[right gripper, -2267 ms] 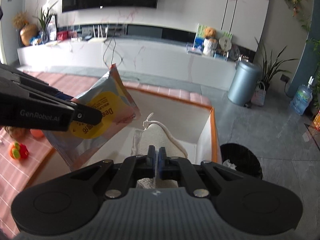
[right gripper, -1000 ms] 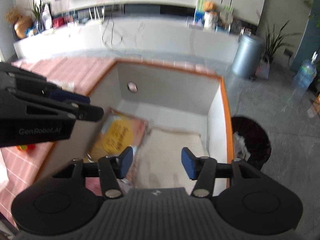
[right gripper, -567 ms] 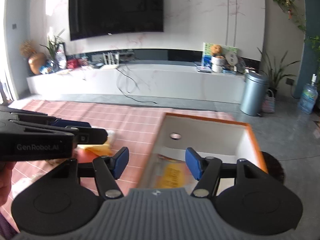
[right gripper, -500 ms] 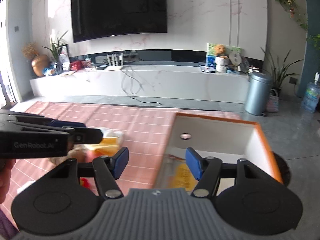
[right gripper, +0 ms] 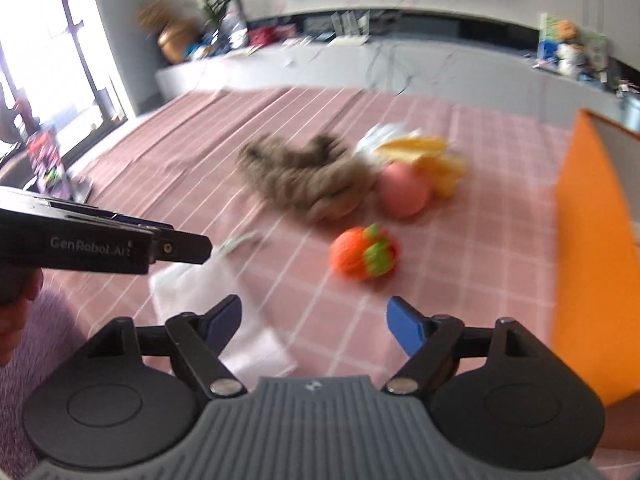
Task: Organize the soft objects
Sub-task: 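Grasp the white mesh bag with the left tool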
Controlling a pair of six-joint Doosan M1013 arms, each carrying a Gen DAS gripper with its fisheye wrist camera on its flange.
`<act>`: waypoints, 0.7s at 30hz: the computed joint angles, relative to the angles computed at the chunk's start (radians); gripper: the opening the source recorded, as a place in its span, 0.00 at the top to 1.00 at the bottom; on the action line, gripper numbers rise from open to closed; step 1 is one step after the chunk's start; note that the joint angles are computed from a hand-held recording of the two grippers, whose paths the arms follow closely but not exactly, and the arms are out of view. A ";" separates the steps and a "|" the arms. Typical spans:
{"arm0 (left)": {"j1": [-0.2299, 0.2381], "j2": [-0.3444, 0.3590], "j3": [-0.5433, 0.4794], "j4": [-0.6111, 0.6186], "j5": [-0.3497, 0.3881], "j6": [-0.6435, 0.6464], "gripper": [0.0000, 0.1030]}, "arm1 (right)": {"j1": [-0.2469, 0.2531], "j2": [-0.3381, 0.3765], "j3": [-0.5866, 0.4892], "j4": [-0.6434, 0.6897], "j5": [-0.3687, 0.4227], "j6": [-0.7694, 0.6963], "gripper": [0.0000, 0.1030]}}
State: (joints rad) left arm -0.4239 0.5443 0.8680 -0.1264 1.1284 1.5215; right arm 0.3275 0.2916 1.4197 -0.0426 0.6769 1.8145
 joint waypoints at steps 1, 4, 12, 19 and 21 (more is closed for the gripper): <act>0.005 -0.012 0.025 0.004 0.009 -0.032 0.44 | 0.006 0.010 -0.008 0.003 0.015 -0.025 0.21; 0.017 -0.023 0.055 -0.022 0.029 -0.135 0.34 | 0.022 0.031 -0.024 -0.031 0.047 -0.053 0.31; 0.022 -0.038 0.119 -0.053 -0.015 -0.245 0.28 | 0.012 0.045 -0.032 -0.072 0.090 0.036 0.58; -0.003 -0.015 0.098 -0.017 -0.039 -0.254 0.25 | 0.007 0.051 -0.028 -0.043 0.078 0.001 0.77; -0.015 -0.003 0.080 0.018 -0.043 -0.261 0.24 | 0.010 0.052 -0.026 -0.045 0.070 -0.014 0.77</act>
State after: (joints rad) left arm -0.4390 0.5410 0.9481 -0.1079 1.0852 1.2604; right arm 0.3371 0.3432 1.3933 -0.0874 0.7469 1.8008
